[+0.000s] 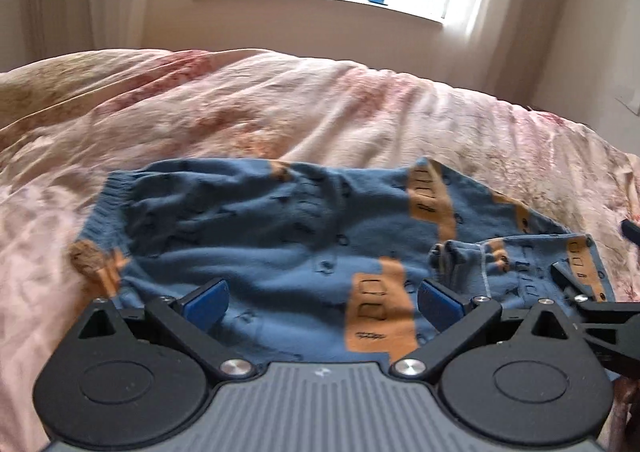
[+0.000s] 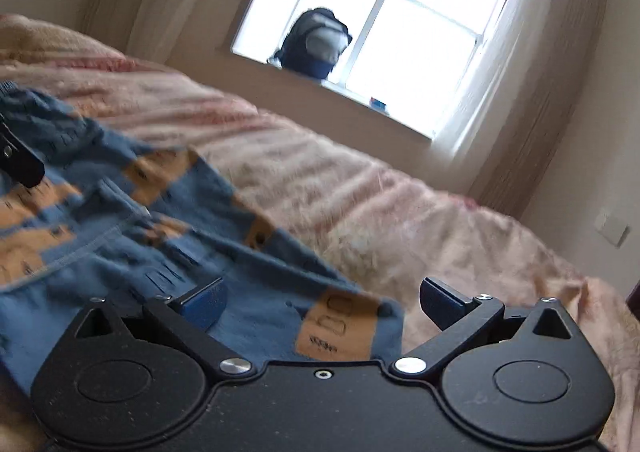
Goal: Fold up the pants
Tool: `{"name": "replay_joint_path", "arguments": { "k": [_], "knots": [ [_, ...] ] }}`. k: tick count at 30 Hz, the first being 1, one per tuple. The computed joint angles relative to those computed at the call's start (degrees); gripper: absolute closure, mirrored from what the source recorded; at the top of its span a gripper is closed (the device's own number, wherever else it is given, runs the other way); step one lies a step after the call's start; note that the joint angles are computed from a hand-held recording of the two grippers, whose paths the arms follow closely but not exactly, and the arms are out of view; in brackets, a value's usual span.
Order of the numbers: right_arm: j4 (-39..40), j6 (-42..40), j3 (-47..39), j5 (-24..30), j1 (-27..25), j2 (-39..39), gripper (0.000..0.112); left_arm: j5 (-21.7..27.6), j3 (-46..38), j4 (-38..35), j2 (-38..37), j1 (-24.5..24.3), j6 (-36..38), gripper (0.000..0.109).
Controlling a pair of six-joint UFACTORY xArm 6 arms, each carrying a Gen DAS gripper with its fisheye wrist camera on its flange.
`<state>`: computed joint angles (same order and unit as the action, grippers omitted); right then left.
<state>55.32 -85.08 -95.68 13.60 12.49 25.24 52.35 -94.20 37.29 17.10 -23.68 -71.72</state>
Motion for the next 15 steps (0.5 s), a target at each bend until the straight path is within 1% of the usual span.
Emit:
{"name": "replay_joint_path", "arguments": {
  "k": [3, 5, 7, 9, 10, 11, 12, 15],
  "knots": [
    [6.7, -7.1, 1.5, 0.4, 0.8, -2.5, 0.010, 0.4, 1.4, -0.1, -1.1, 0.3, -1.7, 0.006],
    [9.5, -10.2, 2.1, 2.0, 1.0, -3.3, 0.010, 0.4, 1.7, -0.4, -1.2, 0.5, -2.3, 0.006],
    [7.2, -8.2, 2.8, 4.1, 1.1, -3.5, 0.010, 0.9, 1.7, -0.4, -1.2, 0.6, -2.2, 0.006],
    [-1.0, -2.1, 4.0, 5.7, 1.2, -3.1, 0.010, 1.4, 2.0, 0.2, -1.5, 0.4, -2.6, 0.006],
    [-3.2, -0.7, 4.8, 5.1, 1.4, -3.0, 0.010, 1.6, 2.4, 0.6, -1.9, 0.3, -3.1, 0.006],
    [-3.0, -0.4, 5.6, 4.1, 1.7, -3.4, 0.010, 1.7, 3.3, 1.7, -2.7, 0.1, -4.4, 0.006],
    [-0.4, -2.2, 5.8, 3.7, 1.8, -3.6, 0.010, 2.0, 4.8, 3.8, -3.9, -0.3, -7.1, 0.006],
    [3.0, -4.3, 5.3, 4.6, 1.6, -4.0, 0.010, 2.6, 13.4, 16.5, -10.3, -2.1, -21.6, 0.006]
  ]
}}
